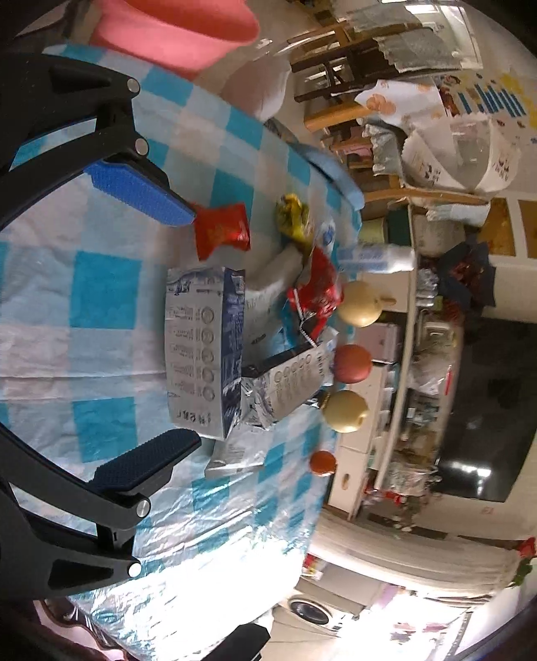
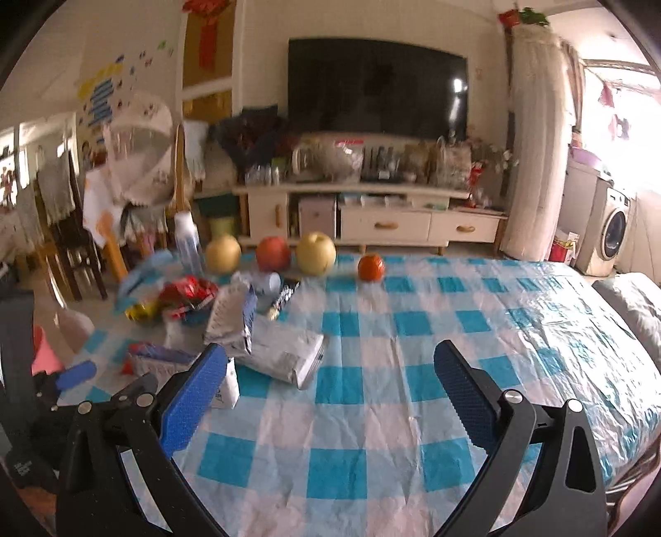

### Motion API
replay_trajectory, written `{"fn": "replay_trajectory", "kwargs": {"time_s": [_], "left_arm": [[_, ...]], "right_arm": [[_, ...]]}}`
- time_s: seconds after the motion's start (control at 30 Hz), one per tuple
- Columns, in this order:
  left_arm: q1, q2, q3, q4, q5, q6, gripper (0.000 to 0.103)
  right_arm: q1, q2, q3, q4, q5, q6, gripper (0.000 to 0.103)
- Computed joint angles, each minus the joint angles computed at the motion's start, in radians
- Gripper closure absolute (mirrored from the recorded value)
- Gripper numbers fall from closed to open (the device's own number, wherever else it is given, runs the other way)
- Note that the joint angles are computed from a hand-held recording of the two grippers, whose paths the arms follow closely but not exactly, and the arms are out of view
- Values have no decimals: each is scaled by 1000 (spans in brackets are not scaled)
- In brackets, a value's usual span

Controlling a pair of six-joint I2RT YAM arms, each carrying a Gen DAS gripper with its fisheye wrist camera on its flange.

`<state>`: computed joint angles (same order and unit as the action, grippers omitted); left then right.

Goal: Collect trash

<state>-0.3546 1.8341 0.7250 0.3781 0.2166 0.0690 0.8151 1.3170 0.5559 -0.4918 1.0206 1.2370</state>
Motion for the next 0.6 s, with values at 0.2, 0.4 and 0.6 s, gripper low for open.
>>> {"fn": "replay_trajectory", "kwargs": {"time_s": [0.2, 0.4, 0.6], "left_arm": [[57, -133, -93, -16, 55, -3, 4], [69, -239, -161, -30, 62, 8, 4], [80, -340, -226, -25, 58, 28, 4]], "right_arm": [[170, 78, 98, -345, 93, 371, 4], [278, 177, 186, -577, 128, 630, 4], [331, 257, 241, -702, 142, 770, 4]]}}
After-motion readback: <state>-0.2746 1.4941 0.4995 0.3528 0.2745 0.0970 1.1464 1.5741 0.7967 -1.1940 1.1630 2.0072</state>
